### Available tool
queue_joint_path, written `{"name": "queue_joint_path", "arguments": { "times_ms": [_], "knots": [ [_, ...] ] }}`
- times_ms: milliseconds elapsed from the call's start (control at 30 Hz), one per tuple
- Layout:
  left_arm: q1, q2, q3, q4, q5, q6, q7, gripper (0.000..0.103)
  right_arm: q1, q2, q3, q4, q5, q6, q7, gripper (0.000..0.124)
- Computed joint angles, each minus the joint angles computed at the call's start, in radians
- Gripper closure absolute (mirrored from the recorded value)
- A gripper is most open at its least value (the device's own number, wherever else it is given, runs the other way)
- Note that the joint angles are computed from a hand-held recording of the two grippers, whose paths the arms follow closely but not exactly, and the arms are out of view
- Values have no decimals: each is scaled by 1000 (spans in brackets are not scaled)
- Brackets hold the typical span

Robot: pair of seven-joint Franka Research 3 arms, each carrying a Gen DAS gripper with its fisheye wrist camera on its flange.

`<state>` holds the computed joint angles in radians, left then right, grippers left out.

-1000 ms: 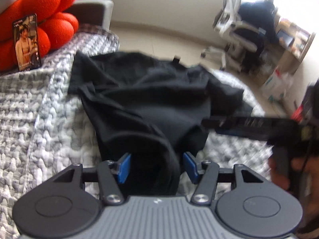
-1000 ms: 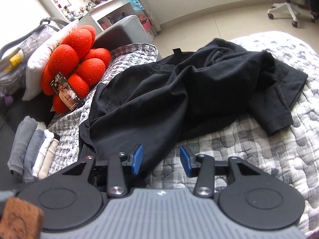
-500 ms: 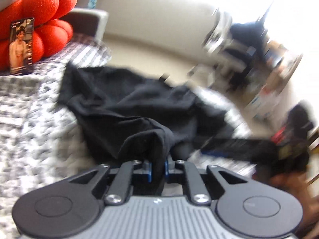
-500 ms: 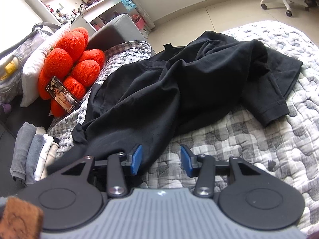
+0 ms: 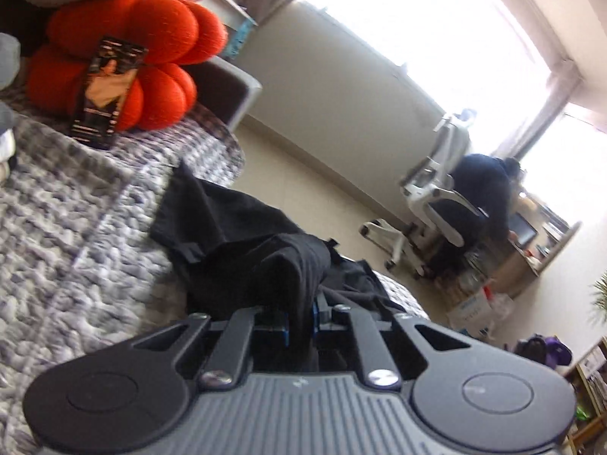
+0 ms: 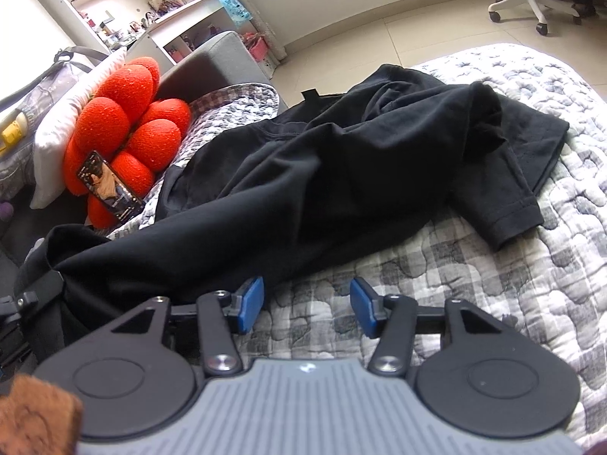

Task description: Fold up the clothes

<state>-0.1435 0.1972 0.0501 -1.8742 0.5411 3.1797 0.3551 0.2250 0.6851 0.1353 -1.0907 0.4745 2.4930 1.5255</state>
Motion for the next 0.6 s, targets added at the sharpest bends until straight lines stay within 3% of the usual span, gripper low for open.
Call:
{"name": "queue_joint_path", "arguments": {
  "times_ms": [100,200,400,600],
  "knots": [
    [-55,3,80,19,92,-52,-105,93,8,24,-6,33,-9,-11,19,69],
    [-46,9,85,34,160,-104,-178,93,19,50,-10,63,-25,-2,30,69],
    [52,33,-19,62,100,-204,-135,93,50,120,-22,151,-67,31,56,69],
    [116,65,-94,83,-55,-274,-19,93,89,160,-57,186,-138,107,115,72]
  ]
}}
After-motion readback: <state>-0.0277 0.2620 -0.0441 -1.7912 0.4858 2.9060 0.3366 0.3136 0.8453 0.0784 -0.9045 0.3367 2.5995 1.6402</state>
